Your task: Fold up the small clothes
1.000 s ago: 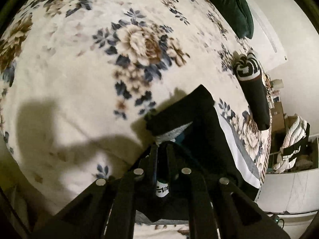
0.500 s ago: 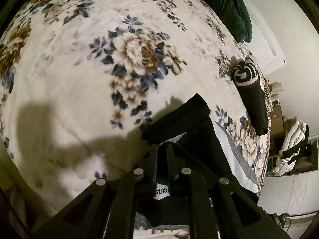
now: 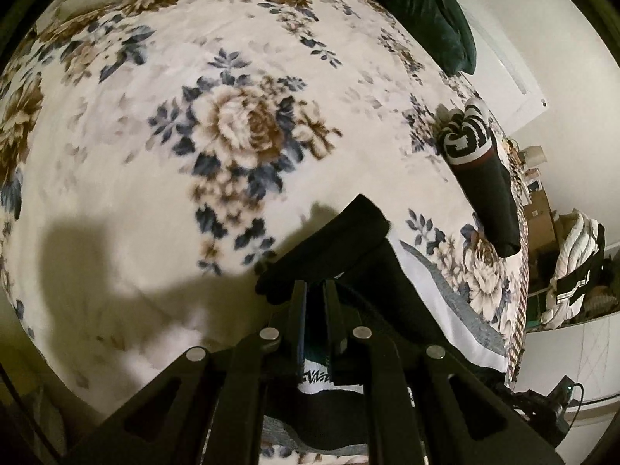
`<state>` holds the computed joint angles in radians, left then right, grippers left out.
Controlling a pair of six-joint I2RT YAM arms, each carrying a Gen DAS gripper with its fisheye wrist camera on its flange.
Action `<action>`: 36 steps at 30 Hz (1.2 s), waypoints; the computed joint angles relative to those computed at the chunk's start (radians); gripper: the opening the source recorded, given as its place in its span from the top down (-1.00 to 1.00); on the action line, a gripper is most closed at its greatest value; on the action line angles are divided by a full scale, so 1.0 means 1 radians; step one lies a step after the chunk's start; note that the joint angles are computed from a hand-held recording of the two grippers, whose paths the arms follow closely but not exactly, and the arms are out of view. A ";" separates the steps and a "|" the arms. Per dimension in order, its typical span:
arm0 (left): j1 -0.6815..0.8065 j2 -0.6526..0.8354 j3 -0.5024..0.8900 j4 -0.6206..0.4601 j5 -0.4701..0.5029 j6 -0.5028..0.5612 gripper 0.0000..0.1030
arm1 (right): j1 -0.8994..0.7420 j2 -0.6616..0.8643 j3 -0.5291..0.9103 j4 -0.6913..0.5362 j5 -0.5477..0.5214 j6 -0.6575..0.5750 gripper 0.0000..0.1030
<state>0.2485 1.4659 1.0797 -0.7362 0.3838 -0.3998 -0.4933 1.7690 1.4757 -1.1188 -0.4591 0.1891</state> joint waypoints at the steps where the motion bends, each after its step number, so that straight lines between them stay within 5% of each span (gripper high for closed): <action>1: -0.005 0.003 0.009 -0.002 0.000 0.002 0.89 | -0.003 -0.006 0.004 0.005 0.016 0.004 0.88; 12: -0.054 0.071 0.134 -0.001 -0.022 0.045 0.89 | -0.154 0.052 0.193 -0.075 0.005 -0.012 0.93; 23: -0.098 0.351 0.311 0.038 -0.126 0.075 0.89 | -0.144 0.194 0.311 -0.029 0.010 -0.022 0.93; 28: -0.054 0.358 0.339 -0.016 -0.008 0.090 0.86 | -0.161 0.242 0.446 -0.169 -0.060 -0.148 0.89; 30: -0.047 0.314 0.314 -0.043 0.029 0.088 0.76 | -0.146 0.207 0.439 -0.205 -0.017 -0.237 0.69; 31: -0.045 0.270 0.275 -0.041 0.051 0.084 0.65 | -0.138 0.172 0.404 -0.200 0.005 -0.281 0.32; 33: -0.048 0.218 0.227 -0.045 0.080 0.078 0.06 | -0.119 0.123 0.334 -0.195 0.034 -0.355 -0.04; 36: -0.087 0.153 0.152 -0.033 0.074 0.075 0.03 | -0.081 0.096 0.249 -0.173 0.091 -0.417 -0.06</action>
<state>0.1615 1.6186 1.2318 -0.7697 0.4577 -0.3252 -0.5747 1.8652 1.7246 -1.2919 -0.3684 -0.2275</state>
